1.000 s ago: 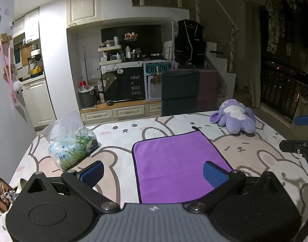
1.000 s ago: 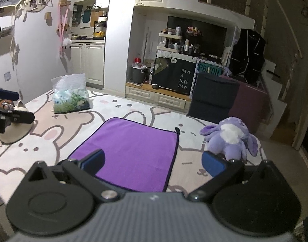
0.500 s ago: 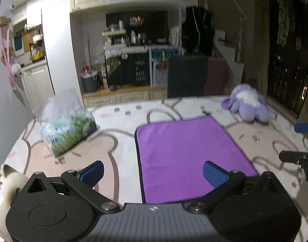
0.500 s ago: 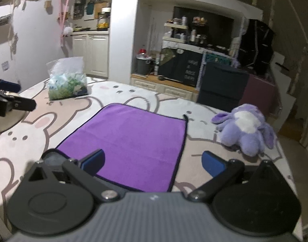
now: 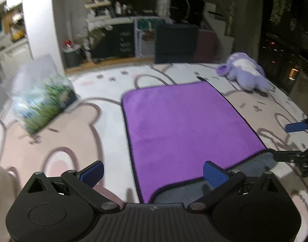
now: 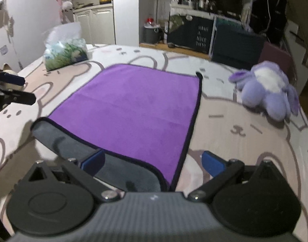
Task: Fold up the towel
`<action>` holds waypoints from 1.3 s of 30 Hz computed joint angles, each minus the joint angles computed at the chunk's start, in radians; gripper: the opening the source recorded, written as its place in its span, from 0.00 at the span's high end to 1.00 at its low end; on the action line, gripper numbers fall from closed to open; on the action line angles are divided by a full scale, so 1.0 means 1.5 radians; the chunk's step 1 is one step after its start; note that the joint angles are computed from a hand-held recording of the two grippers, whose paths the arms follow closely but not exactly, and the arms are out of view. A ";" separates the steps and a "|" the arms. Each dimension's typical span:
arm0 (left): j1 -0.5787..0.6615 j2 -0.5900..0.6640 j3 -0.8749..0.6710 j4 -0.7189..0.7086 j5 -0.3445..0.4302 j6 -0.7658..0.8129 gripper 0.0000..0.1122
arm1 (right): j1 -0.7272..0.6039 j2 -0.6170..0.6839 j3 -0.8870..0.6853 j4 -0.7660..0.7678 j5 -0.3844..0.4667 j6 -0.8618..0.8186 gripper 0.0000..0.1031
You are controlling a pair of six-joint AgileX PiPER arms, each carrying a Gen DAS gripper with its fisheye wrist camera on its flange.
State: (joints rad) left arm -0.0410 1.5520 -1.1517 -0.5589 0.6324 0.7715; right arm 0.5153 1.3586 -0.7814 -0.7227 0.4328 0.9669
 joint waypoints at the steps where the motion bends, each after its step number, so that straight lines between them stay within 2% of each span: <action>1: 0.007 0.011 -0.007 -0.006 0.015 0.003 0.08 | -0.009 0.002 0.005 0.024 -0.015 -0.026 0.00; 4: 0.026 0.031 -0.015 -0.027 0.044 0.040 0.09 | -0.033 0.013 0.004 0.108 -0.029 -0.106 0.01; 6: 0.036 0.040 -0.020 -0.031 0.060 0.052 0.12 | -0.062 0.015 0.007 0.213 -0.054 -0.209 0.09; 8: 0.049 0.053 -0.030 -0.046 0.089 0.068 0.24 | -0.083 0.020 0.010 0.289 -0.069 -0.290 0.18; 14: 0.059 0.074 -0.044 -0.048 0.126 0.076 0.42 | -0.111 0.052 -0.009 0.413 -0.058 -0.423 0.36; 20: 0.061 0.094 -0.059 -0.024 0.139 0.057 0.47 | -0.129 0.078 -0.018 0.422 -0.047 -0.435 0.39; 23: 0.065 0.099 -0.064 -0.021 0.149 0.058 0.47 | -0.146 0.083 -0.015 0.487 -0.053 -0.503 0.43; 25: 0.066 0.101 -0.064 -0.016 0.154 0.060 0.49 | -0.147 0.088 -0.016 0.483 -0.052 -0.506 0.44; 39: 0.048 0.105 -0.068 0.024 0.174 0.055 0.79 | -0.132 0.084 -0.018 0.473 -0.036 -0.522 0.61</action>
